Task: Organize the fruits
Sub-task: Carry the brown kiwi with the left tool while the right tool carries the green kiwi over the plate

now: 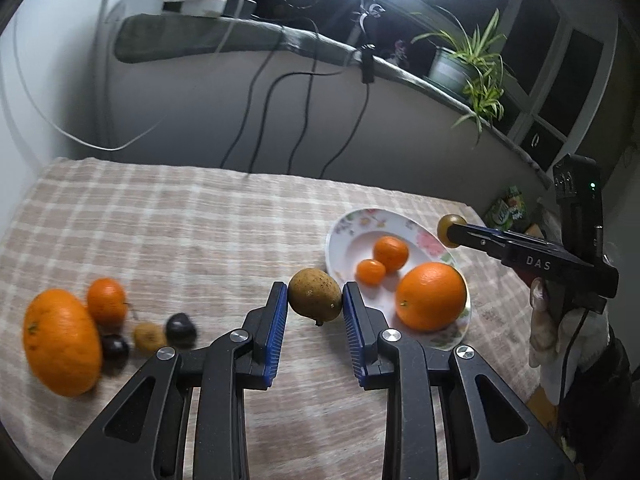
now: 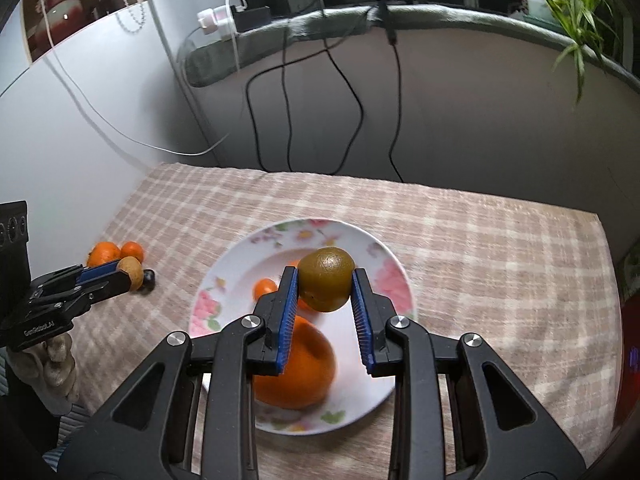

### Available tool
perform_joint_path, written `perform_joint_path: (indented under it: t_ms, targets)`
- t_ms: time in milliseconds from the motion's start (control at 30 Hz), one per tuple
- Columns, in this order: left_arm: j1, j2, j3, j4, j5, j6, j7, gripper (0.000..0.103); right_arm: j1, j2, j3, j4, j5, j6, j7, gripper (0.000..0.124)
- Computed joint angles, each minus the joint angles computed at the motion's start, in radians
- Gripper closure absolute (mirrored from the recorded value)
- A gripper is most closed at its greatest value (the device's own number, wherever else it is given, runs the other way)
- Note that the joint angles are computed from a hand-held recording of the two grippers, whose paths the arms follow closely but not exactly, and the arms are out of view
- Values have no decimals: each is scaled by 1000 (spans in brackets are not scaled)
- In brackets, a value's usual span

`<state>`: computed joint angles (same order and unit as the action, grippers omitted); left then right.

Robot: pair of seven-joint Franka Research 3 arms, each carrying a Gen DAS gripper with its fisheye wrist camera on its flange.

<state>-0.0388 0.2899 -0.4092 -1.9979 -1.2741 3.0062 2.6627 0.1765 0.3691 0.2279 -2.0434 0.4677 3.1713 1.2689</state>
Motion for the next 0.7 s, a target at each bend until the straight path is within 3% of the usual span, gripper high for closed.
perform_joint_path:
  t_ms: [267,700]
  targets:
    - [-12,38,-21,19,138,3,-108,76,-43,13,16,-6,27,-17,-10,96]
    - [60,92,-114,31,371,23,-284,76,-39,22,-8,-6,45,-38,-13,96]
